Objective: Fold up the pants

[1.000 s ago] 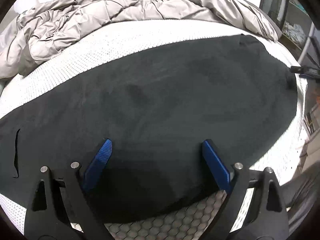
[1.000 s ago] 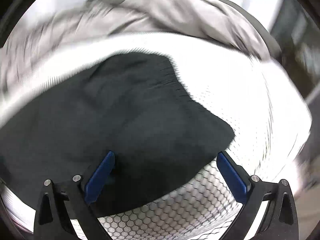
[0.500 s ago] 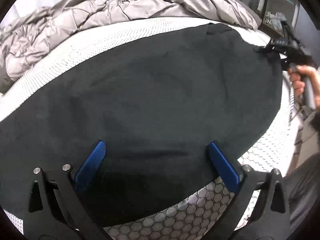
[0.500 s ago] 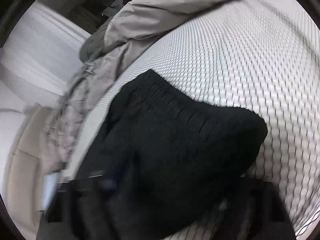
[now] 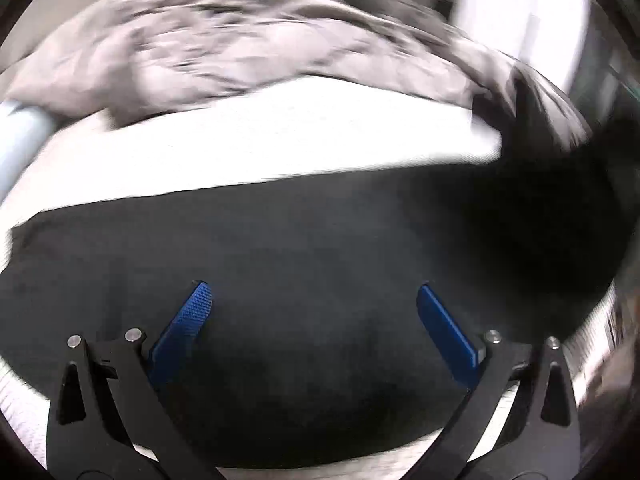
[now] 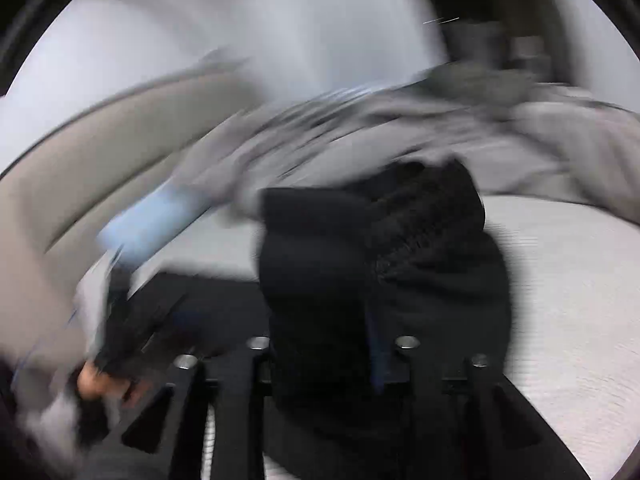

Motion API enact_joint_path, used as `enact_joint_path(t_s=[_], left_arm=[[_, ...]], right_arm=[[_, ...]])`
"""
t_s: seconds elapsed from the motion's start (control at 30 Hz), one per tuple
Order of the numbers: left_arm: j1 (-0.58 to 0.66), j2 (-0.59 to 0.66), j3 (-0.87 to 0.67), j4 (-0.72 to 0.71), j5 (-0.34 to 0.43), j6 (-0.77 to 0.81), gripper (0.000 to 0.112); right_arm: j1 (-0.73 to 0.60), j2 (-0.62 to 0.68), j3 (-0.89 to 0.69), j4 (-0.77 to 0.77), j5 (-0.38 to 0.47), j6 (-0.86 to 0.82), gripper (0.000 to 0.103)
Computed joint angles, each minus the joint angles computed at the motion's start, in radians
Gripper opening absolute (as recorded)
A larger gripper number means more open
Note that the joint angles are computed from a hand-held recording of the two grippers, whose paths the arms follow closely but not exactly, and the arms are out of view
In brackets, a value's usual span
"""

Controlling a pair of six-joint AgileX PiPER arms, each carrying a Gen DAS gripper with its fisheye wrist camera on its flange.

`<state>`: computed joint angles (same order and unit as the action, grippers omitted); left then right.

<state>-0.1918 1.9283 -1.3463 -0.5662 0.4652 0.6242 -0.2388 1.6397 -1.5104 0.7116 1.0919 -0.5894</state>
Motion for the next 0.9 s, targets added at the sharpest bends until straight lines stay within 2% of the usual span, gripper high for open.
enact_joint_path(t_s=[0.03,0.07,0.13,0.2,0.33,0.43,0.53,0.6,0.63,0.7,0.8,0.83,0.9], left_arm=[[0.044,0.012,-0.015,-0.020,0.012,-0.005,0.102],[0.071,0.021,-0.026,-0.035,0.026,-0.008,0.102],[0.115,0.049,-0.059,-0.033,0.072,-0.037,0.102],[0.144,0.072,-0.089,-0.056,0.143,-0.005,0.102],[0.142,0.069,-0.083,-0.139,0.189,0.079,0.102],[0.090,0.085,-0.103,-0.188,0.245,0.087,0.102],[0.020,0.093,-0.110,-0.139,0.242,0.009,0.102],[-0.009,0.105,-0.124,-0.105,0.226,-0.027,0.102],[-0.017,0.103,-0.120,-0.096,0.213,-0.037,0.102],[-0.017,0.086,-0.092,-0.134,0.205,-0.013,0.102],[-0.027,0.088,-0.099,-0.188,0.255,0.038,0.099],[-0.042,0.097,-0.118,-0.178,0.263,0.025,0.092],[-0.051,0.132,-0.179,-0.168,0.306,0.001,0.078]], right_arm=[[0.077,0.019,0.017,-0.021,0.006,-0.037,0.077],[0.131,0.018,0.032,-0.082,-0.010,-0.034,0.081],[0.220,0.032,0.055,-0.202,-0.015,-0.016,0.081],[0.228,0.012,0.090,-0.238,0.014,-0.024,0.081],[0.105,-0.081,0.144,-0.196,0.009,-0.045,0.081],[0.023,-0.091,0.182,-0.259,-0.088,0.042,0.093],[0.038,0.004,0.171,-0.408,-0.072,0.135,0.094],[0.095,0.049,0.199,-0.547,-0.094,0.164,0.094],[0.113,0.022,0.229,-0.556,-0.137,0.143,0.094],[0.067,-0.012,0.240,-0.455,-0.158,0.029,0.094],[-0.076,-0.027,0.252,-0.155,-0.169,-0.169,0.095],[-0.106,0.007,0.226,-0.087,-0.160,-0.182,0.095],[-0.123,0.078,0.169,-0.071,-0.126,-0.123,0.094]])
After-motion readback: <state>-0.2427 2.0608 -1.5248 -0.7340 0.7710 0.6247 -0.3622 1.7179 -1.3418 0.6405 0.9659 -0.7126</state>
